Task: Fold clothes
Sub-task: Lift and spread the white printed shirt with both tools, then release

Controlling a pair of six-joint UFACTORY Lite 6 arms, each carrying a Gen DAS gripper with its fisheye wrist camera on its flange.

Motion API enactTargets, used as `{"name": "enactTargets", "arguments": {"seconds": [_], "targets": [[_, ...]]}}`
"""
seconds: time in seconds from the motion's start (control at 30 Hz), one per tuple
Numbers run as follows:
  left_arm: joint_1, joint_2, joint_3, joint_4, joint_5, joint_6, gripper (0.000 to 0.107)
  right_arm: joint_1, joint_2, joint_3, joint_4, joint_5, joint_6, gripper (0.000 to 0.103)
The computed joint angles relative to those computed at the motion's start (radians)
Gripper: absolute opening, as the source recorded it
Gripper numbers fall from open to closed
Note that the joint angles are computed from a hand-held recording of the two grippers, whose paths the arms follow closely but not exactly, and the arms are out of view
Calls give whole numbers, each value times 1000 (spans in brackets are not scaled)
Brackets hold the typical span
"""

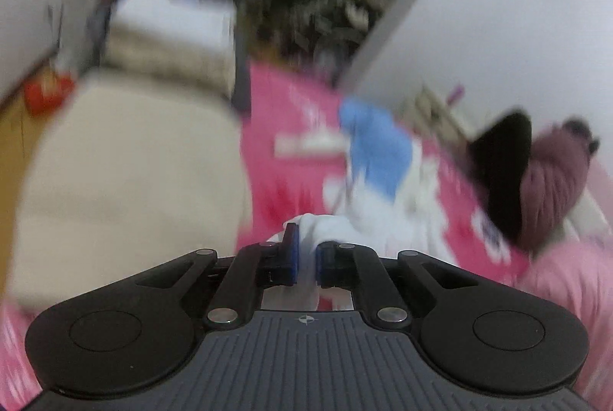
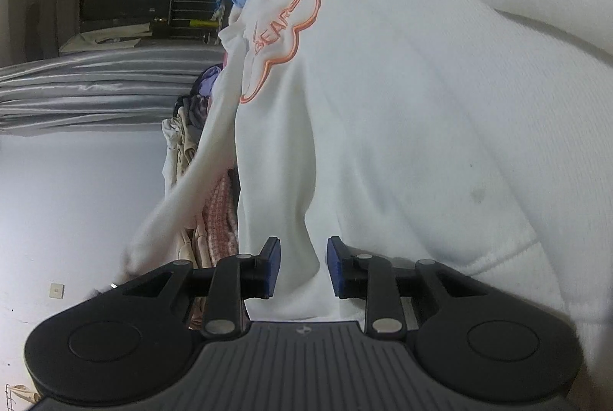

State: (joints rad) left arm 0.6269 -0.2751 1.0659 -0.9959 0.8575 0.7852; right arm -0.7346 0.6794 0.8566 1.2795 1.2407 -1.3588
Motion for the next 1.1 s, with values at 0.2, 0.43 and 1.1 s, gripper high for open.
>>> {"name": "enactTargets", "arguments": {"seconds": [0.2, 0.43, 1.1], "targets": [[-38, 301, 496, 277, -113, -351, 7, -10, -9, 2, -11, -3, 8, 29], [33, 761, 936, 660, 54, -814, 12, -47, -11, 3, -49, 1, 15, 28], [-294, 345, 395, 348, -229, -332, 58, -240, -548, -119, -201, 0, 50, 35]]}}
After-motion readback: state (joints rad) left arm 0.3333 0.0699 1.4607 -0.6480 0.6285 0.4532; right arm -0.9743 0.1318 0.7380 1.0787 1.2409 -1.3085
